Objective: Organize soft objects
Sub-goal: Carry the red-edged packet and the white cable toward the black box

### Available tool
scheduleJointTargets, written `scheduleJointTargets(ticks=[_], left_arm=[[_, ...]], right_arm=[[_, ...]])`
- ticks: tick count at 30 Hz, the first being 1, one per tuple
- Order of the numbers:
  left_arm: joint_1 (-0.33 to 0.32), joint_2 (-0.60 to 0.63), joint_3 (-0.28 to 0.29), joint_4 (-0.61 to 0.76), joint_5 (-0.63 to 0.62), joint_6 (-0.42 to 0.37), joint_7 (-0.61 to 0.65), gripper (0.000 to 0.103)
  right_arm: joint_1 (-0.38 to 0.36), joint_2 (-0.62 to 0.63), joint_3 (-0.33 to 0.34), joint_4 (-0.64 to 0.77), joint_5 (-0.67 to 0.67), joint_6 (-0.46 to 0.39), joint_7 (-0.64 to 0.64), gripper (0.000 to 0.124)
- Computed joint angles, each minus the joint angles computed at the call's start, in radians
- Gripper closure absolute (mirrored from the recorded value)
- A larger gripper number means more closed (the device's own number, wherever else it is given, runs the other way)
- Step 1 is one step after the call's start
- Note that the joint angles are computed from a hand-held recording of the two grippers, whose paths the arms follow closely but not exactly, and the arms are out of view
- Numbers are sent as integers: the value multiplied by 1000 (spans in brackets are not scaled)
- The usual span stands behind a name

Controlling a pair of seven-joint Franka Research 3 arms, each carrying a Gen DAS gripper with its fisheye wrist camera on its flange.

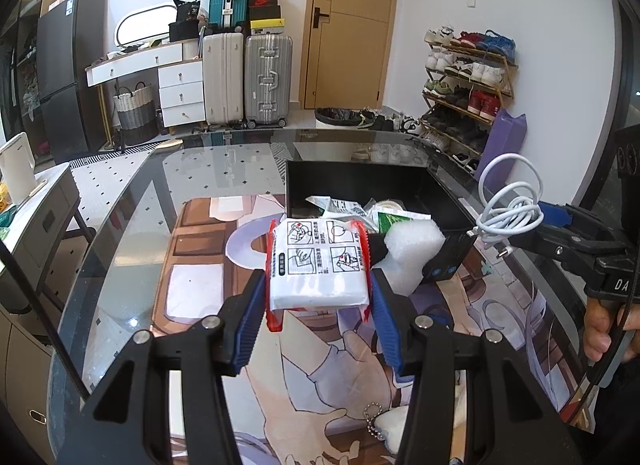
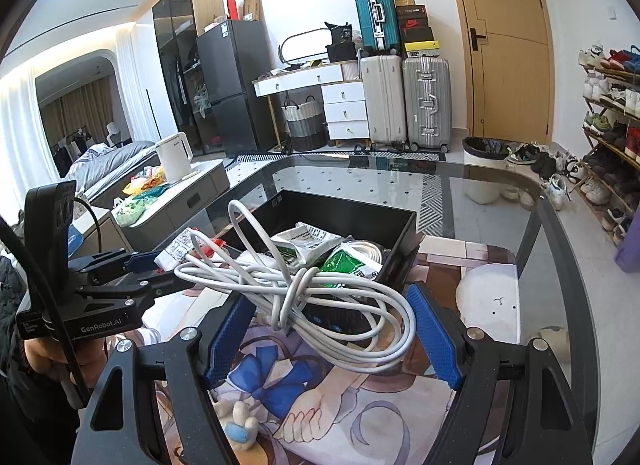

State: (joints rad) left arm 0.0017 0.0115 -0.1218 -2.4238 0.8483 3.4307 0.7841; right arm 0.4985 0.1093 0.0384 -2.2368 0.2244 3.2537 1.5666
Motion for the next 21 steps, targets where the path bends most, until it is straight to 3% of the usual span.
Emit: scheduleJointTargets(ticks=[3,10,16,21], left_arm=[[-6,-8,0,-15,-65,9,52,53],[-14,-26,9,-30,-90,26,71,53],[-29,-47,10,-54,-163,43,134,53],[-38,-55,22,-55,-161,49,138,53]], right_arm=[[26,-3,-27,-2,-11,3,13,45],[73,-13,-73,-7,-25,17,29,45],[186,-20,-185,-11,-33,25,41,45],[348,-24,-345,-14,-24,33,43,45]])
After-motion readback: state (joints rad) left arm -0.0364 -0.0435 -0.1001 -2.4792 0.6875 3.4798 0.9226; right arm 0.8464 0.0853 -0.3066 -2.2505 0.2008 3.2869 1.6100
